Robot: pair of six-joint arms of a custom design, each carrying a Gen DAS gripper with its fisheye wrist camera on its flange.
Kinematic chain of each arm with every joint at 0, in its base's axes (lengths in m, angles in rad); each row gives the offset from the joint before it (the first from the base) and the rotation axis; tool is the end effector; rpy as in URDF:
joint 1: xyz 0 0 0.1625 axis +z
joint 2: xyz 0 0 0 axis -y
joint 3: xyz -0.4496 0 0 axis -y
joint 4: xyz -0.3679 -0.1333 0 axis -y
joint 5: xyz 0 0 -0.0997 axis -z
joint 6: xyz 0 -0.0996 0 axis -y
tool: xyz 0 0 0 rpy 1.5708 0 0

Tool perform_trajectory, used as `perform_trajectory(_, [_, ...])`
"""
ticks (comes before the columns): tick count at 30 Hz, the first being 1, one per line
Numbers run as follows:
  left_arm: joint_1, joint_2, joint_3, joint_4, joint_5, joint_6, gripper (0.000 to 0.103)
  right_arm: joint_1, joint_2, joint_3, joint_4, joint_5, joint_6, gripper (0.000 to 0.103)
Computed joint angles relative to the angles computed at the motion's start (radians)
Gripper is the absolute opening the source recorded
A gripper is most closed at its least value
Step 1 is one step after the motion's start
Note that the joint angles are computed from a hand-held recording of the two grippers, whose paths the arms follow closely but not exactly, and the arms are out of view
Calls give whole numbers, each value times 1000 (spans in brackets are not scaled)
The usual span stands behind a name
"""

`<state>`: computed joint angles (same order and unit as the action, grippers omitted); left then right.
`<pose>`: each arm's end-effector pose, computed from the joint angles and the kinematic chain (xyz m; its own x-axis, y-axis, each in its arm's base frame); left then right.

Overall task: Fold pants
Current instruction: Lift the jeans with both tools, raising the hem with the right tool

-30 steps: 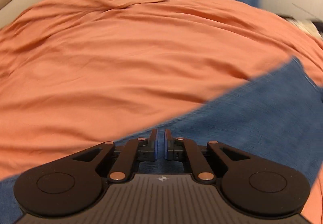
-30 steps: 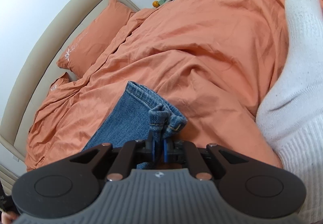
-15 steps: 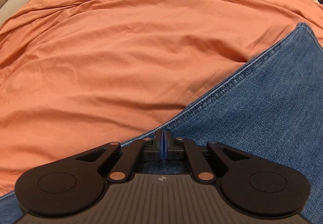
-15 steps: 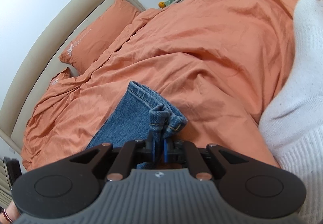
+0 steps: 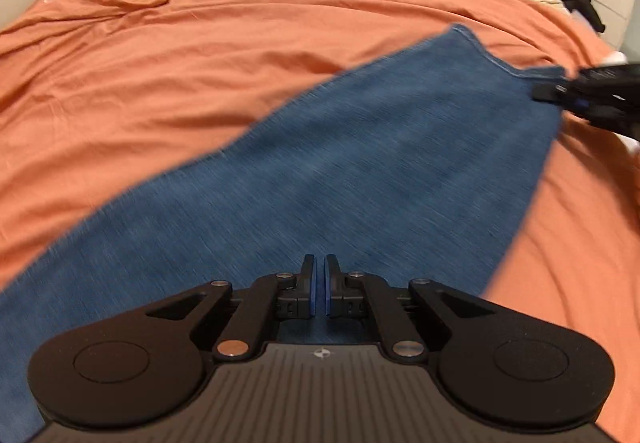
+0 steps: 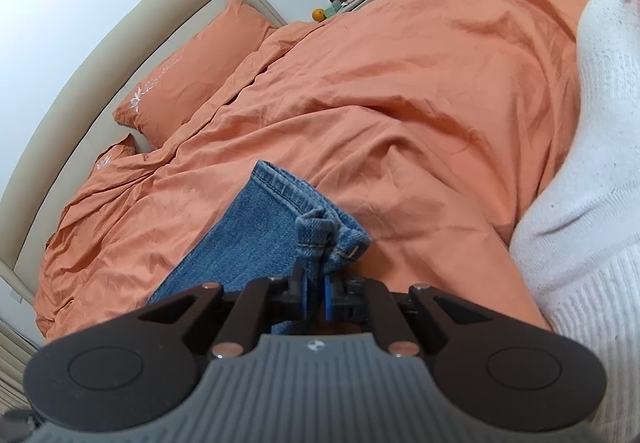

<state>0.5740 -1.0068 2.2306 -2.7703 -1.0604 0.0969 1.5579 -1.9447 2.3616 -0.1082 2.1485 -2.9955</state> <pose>-0.2900 -0.4042 0.1072 -0.3804 0.7882 -0.4837 0.8804 0.4688 0.0714 0.0760 -0.2224 0.3117 -0.8215 0.5696 0.0255 0.1248 0.2232 -0.9667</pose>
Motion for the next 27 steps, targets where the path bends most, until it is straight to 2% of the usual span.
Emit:
perform_trajectory(3, [0, 6, 15, 4, -8, -48, 0, 9, 7, -1, -4, 12, -2, 2])
perform_trajectory(8, [12, 25, -23, 68, -13, -123, 0, -2, 0, 0, -3, -8, -21, 2])
perform_trajectory(10, [2, -9, -16, 92, -35, -128, 0, 7, -3, 2, -15, -3, -40, 2])
perform_trajectory(17, [-7, -165, 84, 146, -141, -168, 1, 106, 39, -16, -61, 104, -88, 2])
perform_trajectory(20, [-17, -279, 107, 214, -160, -179, 3, 190, 64, -47, -69, 178, -117, 2])
perform_trajectory(23, [-28, -408, 96, 309, -121, -176, 3, 313, 112, -93, -84, 279, -114, 2])
perform_trajectory(27, [-27, -555, 31, 436, -49, -195, 4, 484, 224, -184, -113, 420, -172, 2])
